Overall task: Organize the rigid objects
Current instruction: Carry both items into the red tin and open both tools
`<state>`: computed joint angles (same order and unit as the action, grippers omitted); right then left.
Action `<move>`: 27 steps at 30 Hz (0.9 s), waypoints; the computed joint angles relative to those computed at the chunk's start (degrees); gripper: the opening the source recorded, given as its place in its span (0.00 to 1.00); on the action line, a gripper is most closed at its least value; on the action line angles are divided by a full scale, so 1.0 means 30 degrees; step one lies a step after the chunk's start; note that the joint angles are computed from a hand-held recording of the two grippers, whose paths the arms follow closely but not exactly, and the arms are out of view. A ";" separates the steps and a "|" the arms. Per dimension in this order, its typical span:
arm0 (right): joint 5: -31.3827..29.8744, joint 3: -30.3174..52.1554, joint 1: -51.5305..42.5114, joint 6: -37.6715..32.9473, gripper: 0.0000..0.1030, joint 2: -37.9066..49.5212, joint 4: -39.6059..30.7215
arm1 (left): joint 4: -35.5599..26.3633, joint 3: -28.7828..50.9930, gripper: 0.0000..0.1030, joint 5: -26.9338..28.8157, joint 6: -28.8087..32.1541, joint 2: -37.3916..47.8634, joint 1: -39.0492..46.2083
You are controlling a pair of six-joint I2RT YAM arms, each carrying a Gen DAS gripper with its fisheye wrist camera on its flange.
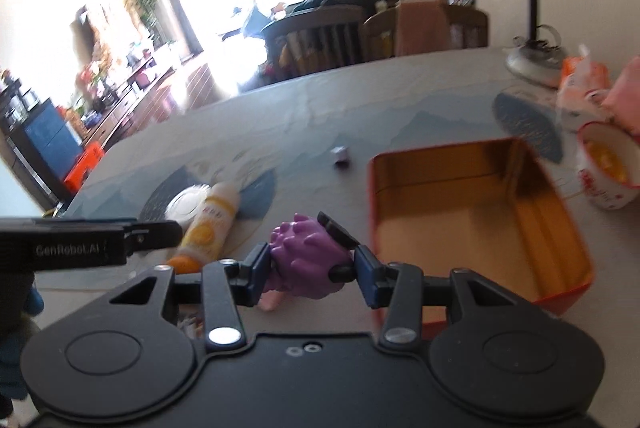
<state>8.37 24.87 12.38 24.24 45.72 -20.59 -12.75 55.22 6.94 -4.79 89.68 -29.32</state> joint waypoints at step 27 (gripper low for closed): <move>-0.4427 -0.1560 -1.0810 -0.8318 0.44 0.2675 0.2560 | -0.4225 1.6950 0.57 -0.0155 0.0457 1.3979 -0.6471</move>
<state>-4.91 20.19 -20.05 -0.72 53.75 -12.91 -25.43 106.07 6.47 -3.42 131.62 -48.73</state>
